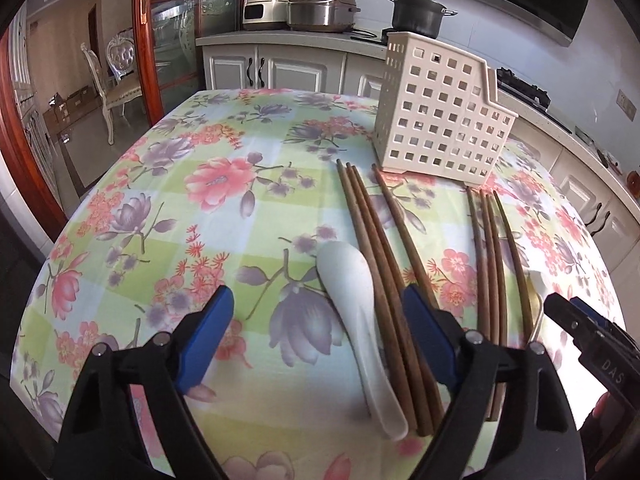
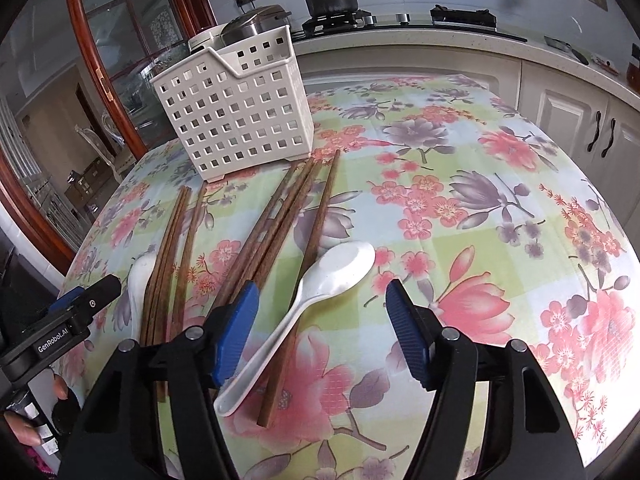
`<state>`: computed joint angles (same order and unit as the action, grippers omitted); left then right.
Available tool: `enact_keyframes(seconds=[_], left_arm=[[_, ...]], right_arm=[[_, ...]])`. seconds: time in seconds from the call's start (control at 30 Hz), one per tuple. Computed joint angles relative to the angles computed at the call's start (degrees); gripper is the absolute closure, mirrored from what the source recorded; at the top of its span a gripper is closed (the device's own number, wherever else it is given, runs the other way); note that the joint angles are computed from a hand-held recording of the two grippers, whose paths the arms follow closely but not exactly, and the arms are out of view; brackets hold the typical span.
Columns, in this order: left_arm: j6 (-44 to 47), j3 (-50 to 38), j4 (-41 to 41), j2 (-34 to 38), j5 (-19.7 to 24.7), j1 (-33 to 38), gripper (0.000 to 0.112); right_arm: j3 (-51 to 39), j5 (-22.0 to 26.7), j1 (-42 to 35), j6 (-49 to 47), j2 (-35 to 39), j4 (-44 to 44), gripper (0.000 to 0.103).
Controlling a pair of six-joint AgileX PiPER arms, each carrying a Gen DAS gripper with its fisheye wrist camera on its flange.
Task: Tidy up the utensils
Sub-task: 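Lower the right tool onto the white spoon and close on its handle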
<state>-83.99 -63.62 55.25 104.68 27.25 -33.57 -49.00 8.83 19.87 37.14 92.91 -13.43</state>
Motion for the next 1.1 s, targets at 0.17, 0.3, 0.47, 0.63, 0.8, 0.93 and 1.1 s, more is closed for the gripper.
enact_keyframes(seconds=[0.17, 0.3, 0.47, 0.63, 0.8, 0.93, 1.1], left_arm=[[1.05, -1.69, -0.14, 1.27, 0.66, -0.49, 0.037], [5.23, -3.18, -3.73, 2.88, -0.67, 0.42, 0.050], [6.47, -3.52, -4.79, 3.50, -1.62, 1.45, 0.061], [8.39, -3.85, -5.91, 4.09, -2.33, 2.77, 0.068], [8.64, -4.17, -5.39, 4.38, -2.24, 2.92, 0.068], [8.19, -4.45, -4.87, 4.66, -2.19, 2.86, 0.068], [12.40, -5.47, -9.71, 4.87, -3.50, 3.62, 0.069]], right_arm=[[-1.61, 0.29, -0.88, -9.00, 2.30, 8.70, 0.046], [-2.63, 0.49, -1.87, -16.88, 3.62, 16.13, 0.052], [-2.93, 0.36, -3.87, -24.56, 4.17, 22.89, 0.062], [-3.35, 0.97, -4.15, -10.30, 4.17, 7.66, 0.063], [-3.76, 2.58, -4.70, -7.80, 4.41, 5.25, 0.064], [-4.55, 3.00, -3.91, -1.42, 5.14, -1.55, 0.063], [-6.15, 3.59, -5.23, -8.94, 6.08, 6.12, 0.063]])
